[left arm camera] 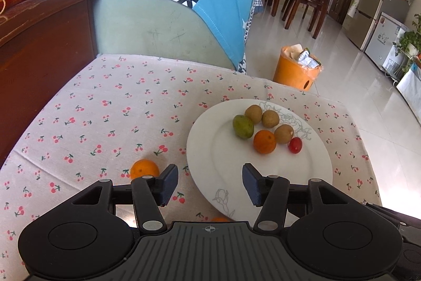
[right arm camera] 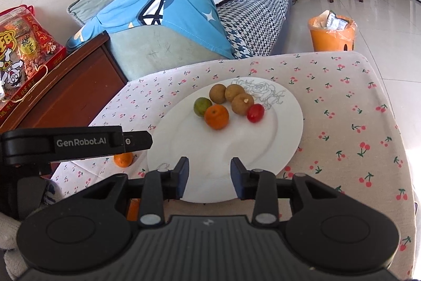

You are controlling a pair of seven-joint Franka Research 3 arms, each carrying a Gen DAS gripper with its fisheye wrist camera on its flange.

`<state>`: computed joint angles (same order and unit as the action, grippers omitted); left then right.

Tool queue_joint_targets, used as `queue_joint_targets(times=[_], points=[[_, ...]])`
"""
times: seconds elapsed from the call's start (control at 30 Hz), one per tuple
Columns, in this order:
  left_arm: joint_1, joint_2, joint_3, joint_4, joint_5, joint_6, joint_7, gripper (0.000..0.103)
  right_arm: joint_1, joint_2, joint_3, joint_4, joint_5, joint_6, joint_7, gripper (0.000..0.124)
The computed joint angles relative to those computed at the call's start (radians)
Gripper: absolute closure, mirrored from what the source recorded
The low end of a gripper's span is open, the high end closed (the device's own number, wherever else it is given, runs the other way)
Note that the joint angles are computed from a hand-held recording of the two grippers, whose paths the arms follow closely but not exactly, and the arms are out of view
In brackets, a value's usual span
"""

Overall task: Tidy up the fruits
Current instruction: 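Withdraw both grippers from the plate back toward the remaining fruit pile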

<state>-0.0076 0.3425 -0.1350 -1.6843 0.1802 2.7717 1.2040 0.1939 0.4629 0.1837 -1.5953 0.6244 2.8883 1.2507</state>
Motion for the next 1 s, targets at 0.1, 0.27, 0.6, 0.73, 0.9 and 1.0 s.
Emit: queue_joint_targets(times=[0.1, 0.27, 0.6, 0.73, 0.9, 1.0], points=[[-0.005, -0.028, 0.014, -0.024, 0.023, -0.003, -0.008, 0.049, -0.005, -0.009, 0.01, -0.012, 0.01, -0.002, -0.02, 0.085], [0.016, -0.071, 0.015, -0.074, 0.021, 0.0, -0.002, 0.044, -0.008, -0.019, 0.019, -0.023, 0.024, -0.018, -0.055, 0.084], [0.035, -0.143, 0.041, -0.162, 0.055, 0.021, -0.036, 0.041, 0.004, -0.045, 0.015, -0.054, 0.043, -0.035, -0.103, 0.084], [0.047, -0.18, 0.052, -0.209, 0.06, 0.036, -0.062, 0.041, 0.0, -0.061, 0.029, -0.071, 0.073, -0.046, -0.146, 0.084], [0.058, -0.208, 0.062, -0.252, 0.08, 0.043, -0.105, 0.041, 0.005, -0.083, 0.041, -0.099, 0.115, -0.057, -0.206, 0.084], [0.072, -0.228, 0.062, -0.279, 0.066, 0.044, -0.101, 0.041, 0.016, -0.097, 0.036, -0.121, 0.131, -0.063, -0.225, 0.084]])
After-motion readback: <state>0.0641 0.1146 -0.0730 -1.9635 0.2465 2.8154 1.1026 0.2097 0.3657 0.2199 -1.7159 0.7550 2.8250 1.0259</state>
